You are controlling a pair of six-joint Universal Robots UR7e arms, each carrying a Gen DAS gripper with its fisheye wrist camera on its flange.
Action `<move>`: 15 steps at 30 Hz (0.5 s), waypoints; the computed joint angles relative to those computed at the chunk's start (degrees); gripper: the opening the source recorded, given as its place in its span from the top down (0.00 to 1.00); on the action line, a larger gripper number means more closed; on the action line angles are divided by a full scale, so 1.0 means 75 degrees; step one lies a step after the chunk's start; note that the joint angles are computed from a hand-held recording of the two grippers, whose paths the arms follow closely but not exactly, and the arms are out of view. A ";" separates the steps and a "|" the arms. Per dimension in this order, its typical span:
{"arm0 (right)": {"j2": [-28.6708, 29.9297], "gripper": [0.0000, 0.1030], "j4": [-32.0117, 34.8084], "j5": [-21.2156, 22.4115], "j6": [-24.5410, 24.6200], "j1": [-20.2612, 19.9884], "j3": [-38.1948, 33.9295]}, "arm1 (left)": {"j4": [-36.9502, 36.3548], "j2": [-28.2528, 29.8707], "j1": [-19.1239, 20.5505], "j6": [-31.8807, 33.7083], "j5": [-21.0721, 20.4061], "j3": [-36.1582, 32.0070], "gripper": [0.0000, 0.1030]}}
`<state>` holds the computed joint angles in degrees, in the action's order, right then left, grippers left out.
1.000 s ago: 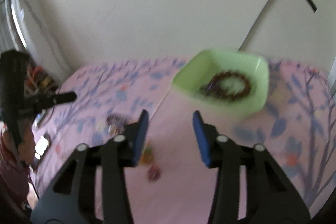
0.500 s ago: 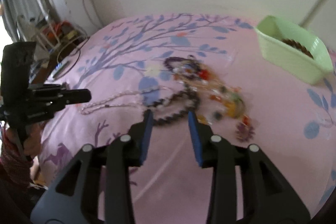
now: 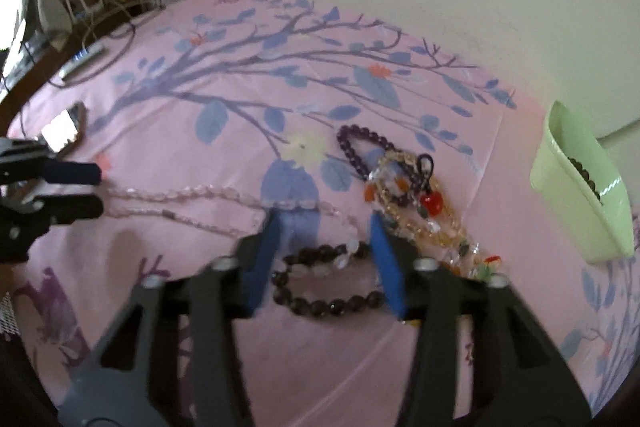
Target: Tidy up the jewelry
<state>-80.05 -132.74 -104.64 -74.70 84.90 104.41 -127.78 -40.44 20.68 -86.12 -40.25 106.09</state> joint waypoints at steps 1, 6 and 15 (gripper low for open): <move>-0.0050 0.83 0.0001 0.0053 -0.0100 -0.0026 0.0039 | 0.0048 0.0075 -0.0014 0.0004 0.0120 -0.0055 0.55; -0.0582 0.95 0.0642 0.0532 -0.0206 -0.0253 0.0086 | 0.0073 0.0324 -0.0021 0.0480 0.0292 -0.0268 0.65; -0.1639 0.95 0.2403 0.1826 0.0360 -0.1191 -0.0528 | -0.1796 0.0658 -0.0006 0.1961 -0.0128 -0.0295 0.93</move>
